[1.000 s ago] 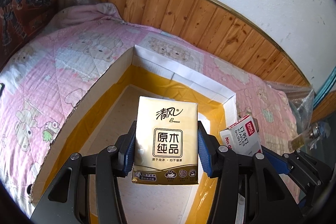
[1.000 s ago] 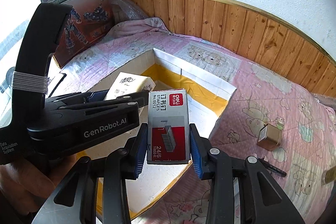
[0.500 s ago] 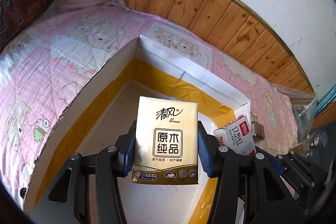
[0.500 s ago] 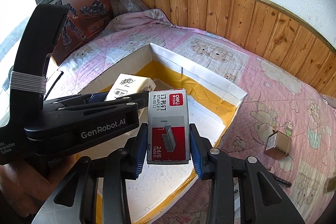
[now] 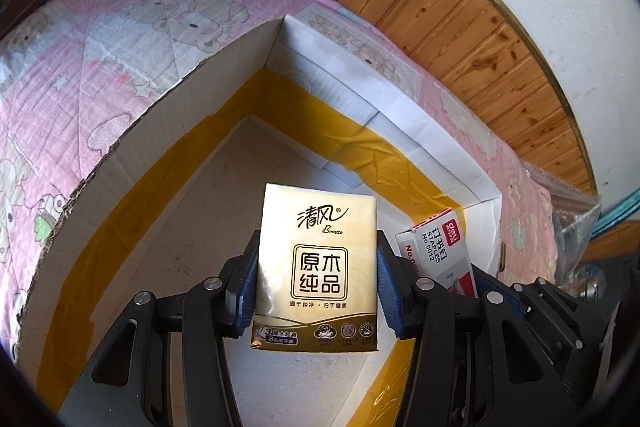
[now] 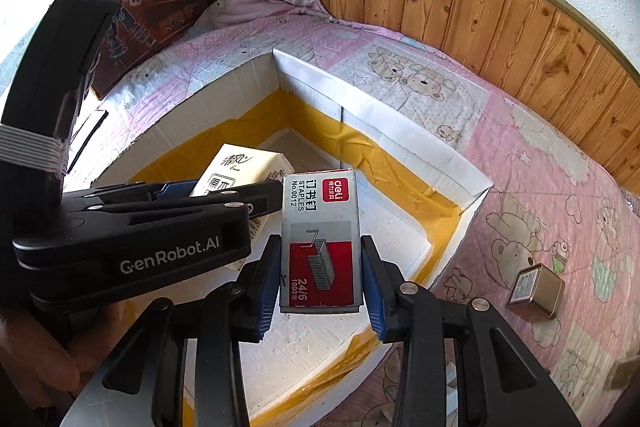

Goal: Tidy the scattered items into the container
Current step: 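Carry tissue pack in left tool and staples box in right tool into white box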

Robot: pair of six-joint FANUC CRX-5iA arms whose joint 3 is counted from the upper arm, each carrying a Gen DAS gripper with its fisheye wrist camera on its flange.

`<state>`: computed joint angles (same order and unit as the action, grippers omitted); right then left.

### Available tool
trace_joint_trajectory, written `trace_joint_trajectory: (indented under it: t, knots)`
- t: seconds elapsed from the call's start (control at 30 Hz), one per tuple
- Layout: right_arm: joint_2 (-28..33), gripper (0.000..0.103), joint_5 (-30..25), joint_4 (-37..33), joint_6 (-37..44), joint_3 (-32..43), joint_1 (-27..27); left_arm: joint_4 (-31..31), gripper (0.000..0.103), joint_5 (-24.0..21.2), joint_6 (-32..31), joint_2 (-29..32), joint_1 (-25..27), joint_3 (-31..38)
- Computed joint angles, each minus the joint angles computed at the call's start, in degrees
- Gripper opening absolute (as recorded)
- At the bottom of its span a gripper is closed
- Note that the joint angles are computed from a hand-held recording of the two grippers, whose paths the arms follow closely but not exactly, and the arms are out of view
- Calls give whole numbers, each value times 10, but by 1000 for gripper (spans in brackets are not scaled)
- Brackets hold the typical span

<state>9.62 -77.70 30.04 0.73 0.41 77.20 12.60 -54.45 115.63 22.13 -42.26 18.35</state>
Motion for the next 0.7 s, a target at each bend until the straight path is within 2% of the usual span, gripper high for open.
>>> trace_joint_trajectory:
  t: [0.23, 0.7]
  knots:
    - [8, 39, 7, -40, 56, 10, -26, 32, 53, -10, 6, 20, 12, 4]
    - [35, 39, -15, -92, 162, 53, -78, -3, 53, -51, 49, 74, 12, 73]
